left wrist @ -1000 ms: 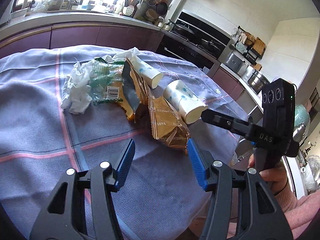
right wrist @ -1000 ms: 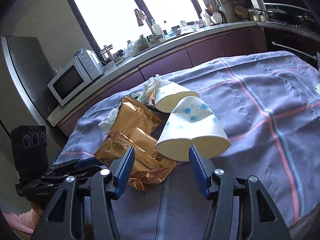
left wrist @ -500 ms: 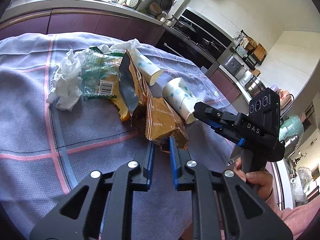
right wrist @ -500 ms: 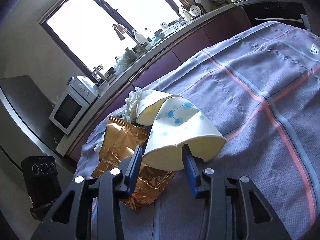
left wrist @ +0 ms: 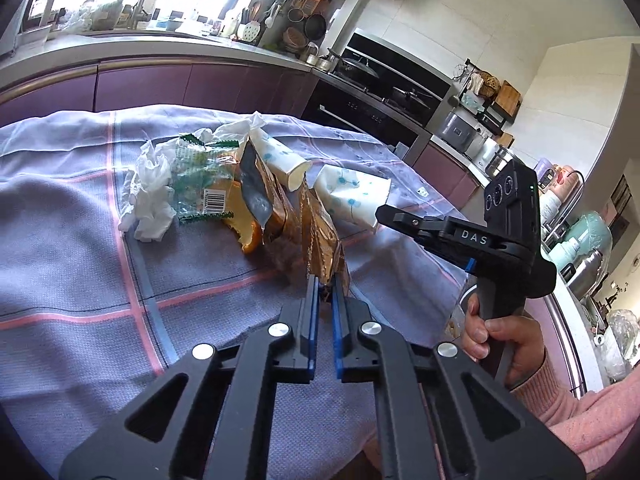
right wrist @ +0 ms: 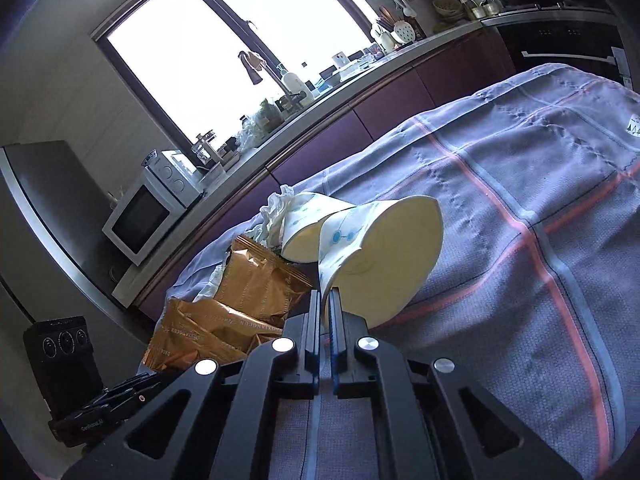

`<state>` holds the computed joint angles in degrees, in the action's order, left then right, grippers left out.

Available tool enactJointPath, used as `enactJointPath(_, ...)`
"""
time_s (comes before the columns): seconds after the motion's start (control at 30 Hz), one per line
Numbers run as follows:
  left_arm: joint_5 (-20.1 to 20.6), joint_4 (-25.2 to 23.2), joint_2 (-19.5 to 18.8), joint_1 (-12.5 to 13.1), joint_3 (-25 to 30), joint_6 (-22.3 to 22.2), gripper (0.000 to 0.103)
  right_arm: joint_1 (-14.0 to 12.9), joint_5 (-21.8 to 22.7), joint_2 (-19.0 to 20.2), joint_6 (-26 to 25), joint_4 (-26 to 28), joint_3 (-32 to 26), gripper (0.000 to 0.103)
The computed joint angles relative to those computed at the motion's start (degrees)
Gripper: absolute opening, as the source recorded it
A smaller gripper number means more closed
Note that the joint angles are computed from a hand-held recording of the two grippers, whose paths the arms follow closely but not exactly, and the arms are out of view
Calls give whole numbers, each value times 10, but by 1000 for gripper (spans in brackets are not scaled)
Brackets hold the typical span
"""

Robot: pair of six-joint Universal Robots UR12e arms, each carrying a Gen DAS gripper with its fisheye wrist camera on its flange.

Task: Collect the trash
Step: 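Grasp the gold wrapper with the left tool while the right tool grasps a white paper cup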

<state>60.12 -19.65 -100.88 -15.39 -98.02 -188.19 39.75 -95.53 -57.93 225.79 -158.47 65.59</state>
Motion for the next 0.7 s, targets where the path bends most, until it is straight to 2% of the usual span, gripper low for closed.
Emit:
enactJointPath(0.13, 9, -9, 8, 5, -6, -2, 6, -6, 18, 5, 22, 4, -5, 22)
enactJointPath(0.23, 1, -11, 10, 10, -11, -16, 7, -8, 18, 10, 30, -5, -8, 23)
enactJointPath(0.33, 5, -2, 11, 12, -15, -24, 7, -8, 13, 13, 23, -6, -13, 5)
enactJointPath(0.37, 5, 1, 12, 13, -17, -24, 7, -7, 10, 13, 19, -5, -14, 2)
enactJointPath(0.63, 8, 32, 39, 24, -42, -26, 7, 8, -32, 13, -52, -2, -35, 2)
enactJointPath(0.7, 13, 41, 50, 29, -52, -27, 7, 11, -29, 14, -68, -9, -41, 2)
